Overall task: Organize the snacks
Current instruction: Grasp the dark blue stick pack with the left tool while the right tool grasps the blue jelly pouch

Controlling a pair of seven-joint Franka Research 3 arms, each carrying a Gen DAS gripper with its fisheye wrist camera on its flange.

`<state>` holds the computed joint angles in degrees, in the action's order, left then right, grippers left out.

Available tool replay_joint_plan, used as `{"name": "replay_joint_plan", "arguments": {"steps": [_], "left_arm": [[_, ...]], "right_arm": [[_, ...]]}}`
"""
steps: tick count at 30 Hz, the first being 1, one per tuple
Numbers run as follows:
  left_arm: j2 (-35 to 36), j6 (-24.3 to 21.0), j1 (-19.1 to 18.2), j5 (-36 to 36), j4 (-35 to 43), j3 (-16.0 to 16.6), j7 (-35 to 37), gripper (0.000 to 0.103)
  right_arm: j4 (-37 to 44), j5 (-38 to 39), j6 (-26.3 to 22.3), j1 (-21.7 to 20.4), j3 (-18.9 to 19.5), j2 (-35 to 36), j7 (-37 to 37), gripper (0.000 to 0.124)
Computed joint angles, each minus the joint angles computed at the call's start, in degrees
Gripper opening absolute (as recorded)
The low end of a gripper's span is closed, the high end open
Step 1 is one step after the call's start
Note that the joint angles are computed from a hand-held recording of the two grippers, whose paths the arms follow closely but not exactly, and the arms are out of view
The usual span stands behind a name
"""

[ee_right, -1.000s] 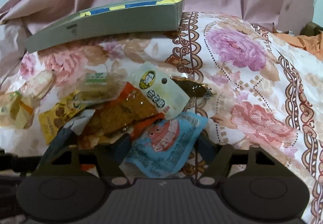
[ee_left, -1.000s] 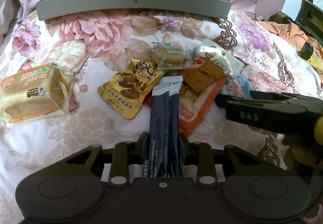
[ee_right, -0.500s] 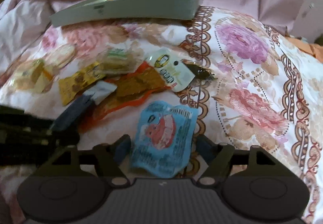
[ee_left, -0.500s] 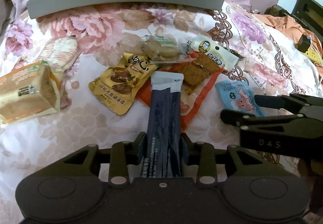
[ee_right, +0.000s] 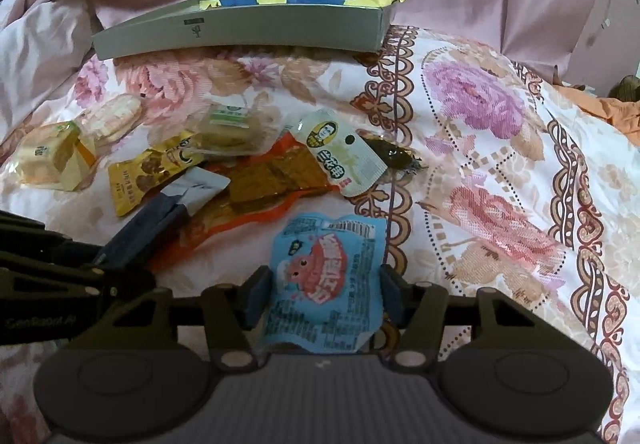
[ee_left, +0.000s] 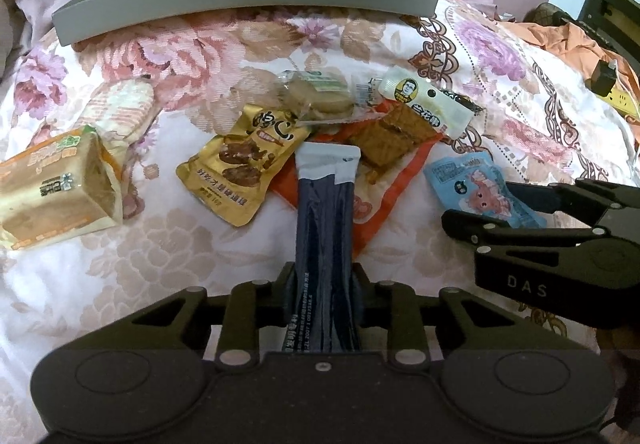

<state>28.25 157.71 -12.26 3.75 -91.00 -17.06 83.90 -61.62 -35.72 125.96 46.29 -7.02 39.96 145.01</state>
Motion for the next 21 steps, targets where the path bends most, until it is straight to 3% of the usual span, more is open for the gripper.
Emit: {"name": "replay_joint_plan", "arguments": {"steps": [21], "left_arm": [[-4.4, 1.44, -0.15, 1.77, -5.54, 0.65, -1.59, 0.028]], "right_arm": [[-1.55, -6.03, -0.89, 2.27, -0.23, -2.0, -1.47, 0.06]]}}
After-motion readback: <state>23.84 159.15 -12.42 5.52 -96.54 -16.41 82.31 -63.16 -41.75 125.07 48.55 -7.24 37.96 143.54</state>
